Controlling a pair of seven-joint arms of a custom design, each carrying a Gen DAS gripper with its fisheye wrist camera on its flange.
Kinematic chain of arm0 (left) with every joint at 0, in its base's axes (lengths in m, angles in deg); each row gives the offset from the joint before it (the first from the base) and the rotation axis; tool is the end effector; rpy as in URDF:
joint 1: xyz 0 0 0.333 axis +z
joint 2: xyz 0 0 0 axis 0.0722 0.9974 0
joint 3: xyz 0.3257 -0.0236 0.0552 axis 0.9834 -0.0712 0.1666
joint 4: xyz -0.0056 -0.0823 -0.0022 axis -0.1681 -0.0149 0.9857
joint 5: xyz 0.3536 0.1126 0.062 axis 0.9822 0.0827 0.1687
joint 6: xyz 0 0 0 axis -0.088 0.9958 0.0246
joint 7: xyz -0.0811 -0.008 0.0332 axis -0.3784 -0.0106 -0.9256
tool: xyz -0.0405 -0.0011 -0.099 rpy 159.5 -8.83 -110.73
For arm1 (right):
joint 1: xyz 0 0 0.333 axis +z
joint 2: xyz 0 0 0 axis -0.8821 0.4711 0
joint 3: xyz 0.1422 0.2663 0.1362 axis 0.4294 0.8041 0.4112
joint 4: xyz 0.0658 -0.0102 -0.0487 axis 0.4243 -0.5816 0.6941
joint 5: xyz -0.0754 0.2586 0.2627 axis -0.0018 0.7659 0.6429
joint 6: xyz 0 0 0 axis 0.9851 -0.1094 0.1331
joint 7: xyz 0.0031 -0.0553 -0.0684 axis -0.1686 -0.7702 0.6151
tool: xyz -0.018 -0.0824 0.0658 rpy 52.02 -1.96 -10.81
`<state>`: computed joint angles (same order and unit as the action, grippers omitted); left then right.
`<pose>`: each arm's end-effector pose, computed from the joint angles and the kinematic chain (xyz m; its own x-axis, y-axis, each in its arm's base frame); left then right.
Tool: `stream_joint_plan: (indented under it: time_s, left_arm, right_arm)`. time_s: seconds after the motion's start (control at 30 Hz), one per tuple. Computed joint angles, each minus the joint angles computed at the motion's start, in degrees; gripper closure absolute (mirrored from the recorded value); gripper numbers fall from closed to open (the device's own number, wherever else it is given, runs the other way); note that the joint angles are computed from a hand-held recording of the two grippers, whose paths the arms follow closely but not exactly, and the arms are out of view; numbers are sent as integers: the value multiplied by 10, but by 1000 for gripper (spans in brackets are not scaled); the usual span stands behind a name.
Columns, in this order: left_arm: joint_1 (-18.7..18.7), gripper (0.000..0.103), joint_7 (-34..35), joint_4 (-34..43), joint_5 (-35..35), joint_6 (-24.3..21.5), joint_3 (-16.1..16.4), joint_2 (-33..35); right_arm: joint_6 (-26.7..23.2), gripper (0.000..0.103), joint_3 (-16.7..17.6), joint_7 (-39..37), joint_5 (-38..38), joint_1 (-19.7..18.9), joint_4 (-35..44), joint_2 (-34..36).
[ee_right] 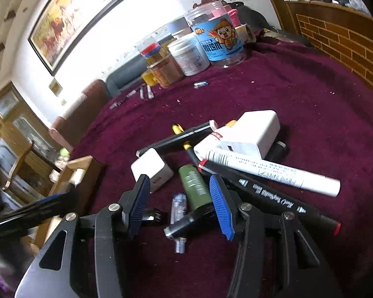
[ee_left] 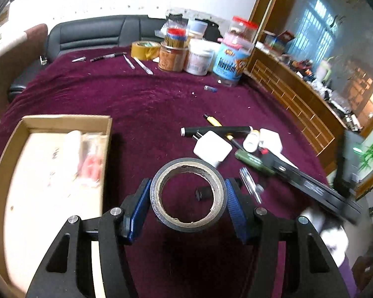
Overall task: Organize rigid objects
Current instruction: 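Move the left tool to the black tape roll and grasp it, then grasp the white square charger with the right tool while the left tool lifts the tape roll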
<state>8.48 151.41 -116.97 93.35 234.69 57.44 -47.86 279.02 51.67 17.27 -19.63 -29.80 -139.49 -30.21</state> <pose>0.6257 -0.2625 0.3479 -0.4163 -0.8791 0.2321 -0.7518 0.1892 -0.6317 0.5786 0.3050 0.2878 -0.0714 -0.8889 -0.4525 -0.6807 0.3750 -0.6293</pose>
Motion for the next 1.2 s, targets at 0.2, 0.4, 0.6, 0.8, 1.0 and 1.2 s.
stream_joint_plan:
  time_s: [0.2, 0.4, 0.6, 0.8, 1.0, 1.2]
  left_arm:
    - [190, 50, 4, -127, -10, 89, -160, -33]
    - [176, 50, -50, -147, 11, 125, -111, -49]
    - [222, 50, -85, -182, 60, 160, -131, -49]
    - [230, 50, -122, -207, 102, 174, -109, -67]
    - [229, 50, -166, -204, 134, 171, -76, -72]
    - [245, 50, -206, -193, 182, 166, -76, -60]
  right_arm:
    - [-72, 54, -219, -32, 113, 207, 25, 23]
    - [-105, 54, -189, -31, 35, 193, 37, -5]
    - [-268, 54, -297, 42, -80, 256, 125, 51]
    - [-384, 54, -310, 98, -150, 219, 250, 122]
    - [-453, 55, -291, 120, -211, 187, 330, 156]
    - [-500, 55, -286, 142, -284, 175, 388, 176]
